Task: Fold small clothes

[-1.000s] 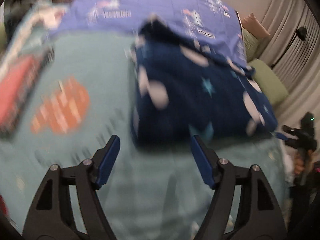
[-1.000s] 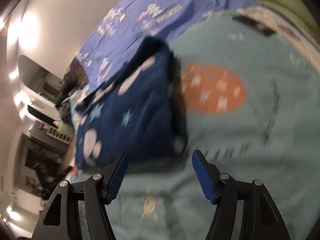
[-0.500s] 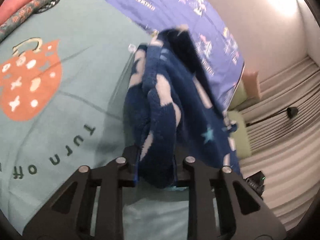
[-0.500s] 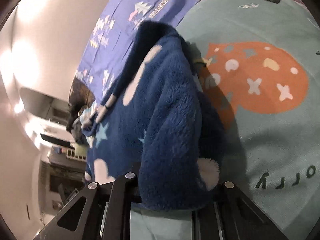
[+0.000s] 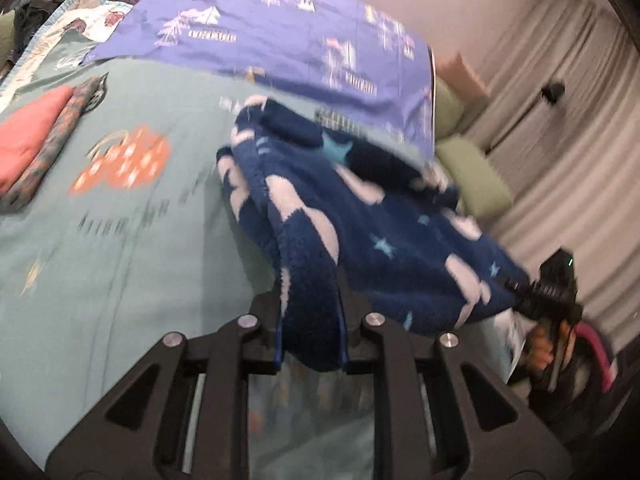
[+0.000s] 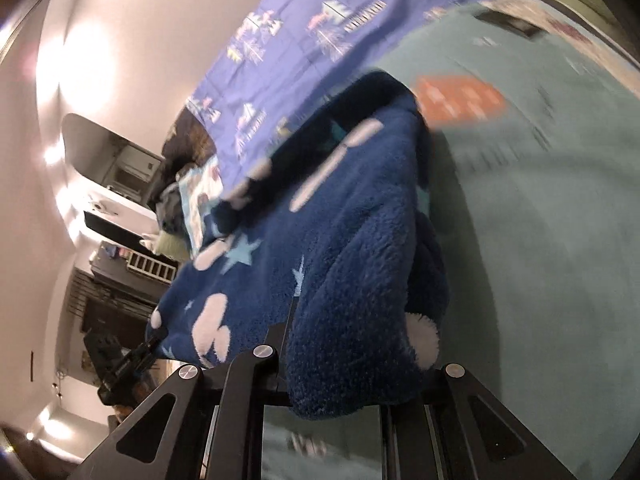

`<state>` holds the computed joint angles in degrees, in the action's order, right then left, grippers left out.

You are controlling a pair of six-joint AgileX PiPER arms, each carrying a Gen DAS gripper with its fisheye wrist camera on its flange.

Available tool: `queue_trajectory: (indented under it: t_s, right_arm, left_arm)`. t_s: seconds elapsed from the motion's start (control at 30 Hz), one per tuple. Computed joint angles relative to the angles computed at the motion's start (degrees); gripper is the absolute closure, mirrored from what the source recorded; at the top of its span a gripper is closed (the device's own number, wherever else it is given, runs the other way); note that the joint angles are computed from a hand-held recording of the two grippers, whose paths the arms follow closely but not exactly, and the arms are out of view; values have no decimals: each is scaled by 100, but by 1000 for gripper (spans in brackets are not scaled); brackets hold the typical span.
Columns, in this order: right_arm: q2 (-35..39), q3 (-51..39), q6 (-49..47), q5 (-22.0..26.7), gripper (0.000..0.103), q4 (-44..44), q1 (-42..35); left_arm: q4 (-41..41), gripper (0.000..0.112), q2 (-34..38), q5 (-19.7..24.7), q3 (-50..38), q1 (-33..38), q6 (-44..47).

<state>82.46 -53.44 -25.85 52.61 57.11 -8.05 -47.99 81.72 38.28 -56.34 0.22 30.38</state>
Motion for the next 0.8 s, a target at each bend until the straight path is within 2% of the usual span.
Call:
queue_trajectory:
  t_s: [0.07, 0.13, 0.17, 0.27, 0.33, 0.37, 0.4, 0.43, 0.5, 0.57, 0.63, 0.7, 0.77, 0.8]
  right_arm:
    - [-143, 363, 219, -77, 85, -334, 43]
    - [-170, 413, 686, -195, 74, -988, 149]
    - [-188, 355, 899, -198, 65, -1241, 137]
    - [-449, 186, 1011, -127, 64, -1490, -31]
    - [-545, -1, 949, -160, 60, -1604, -85]
    - [-501, -190, 1033, -265, 55, -1808, 18]
    - [-401, -412, 1167, -450, 48, -2120, 188]
    - [-204, -754, 1427, -678, 46, -2662, 416]
    - [312, -1498, 1928, -676, 44, -3294, 738]
    - [827, -2174, 1680, -563, 44, -3257, 715]
    - [1392, -2860, 1382, -547, 42, -3414, 733]
    - [1846, -3363, 1314, -472, 42, -3736, 764]
    - [2513, -4172, 1272, -187, 42, -3954, 871]
    - [2753, -4456, 1167, -45, 42, -3945, 878]
  left_arm:
    - [500, 90, -324, 46, 439, -83, -303]
    - [1178, 88, -411, -79, 607, -204, -677]
    - [1452, 88, -392, -129, 575, -243, -873]
    - [2158, 87, -622, -371, 521, -244, -1447]
    - [2103, 70, -801, -557, 467, -92, -1274]
    - [2059, 54, -839, -697, 455, -63, -1150]
    - [1909, 44, -795, -925, 378, -38, -839]
    - [1789, 42, -704, -1084, 317, -19, -575]
    - [2022, 41, -164, -1408, -185, -182, -482]
    - [2168, 41, 384, -1387, -693, -244, -464]
    - [2234, 41, 1133, -1197, -1455, -274, -284]
    - [2969, 41, 1681, -1030, -2098, -414, -799]
    - [3900, 41, 2386, -573, -3005, -502, -1520]
    - [4029, 41, 2657, -264, -3399, -497, -1643]
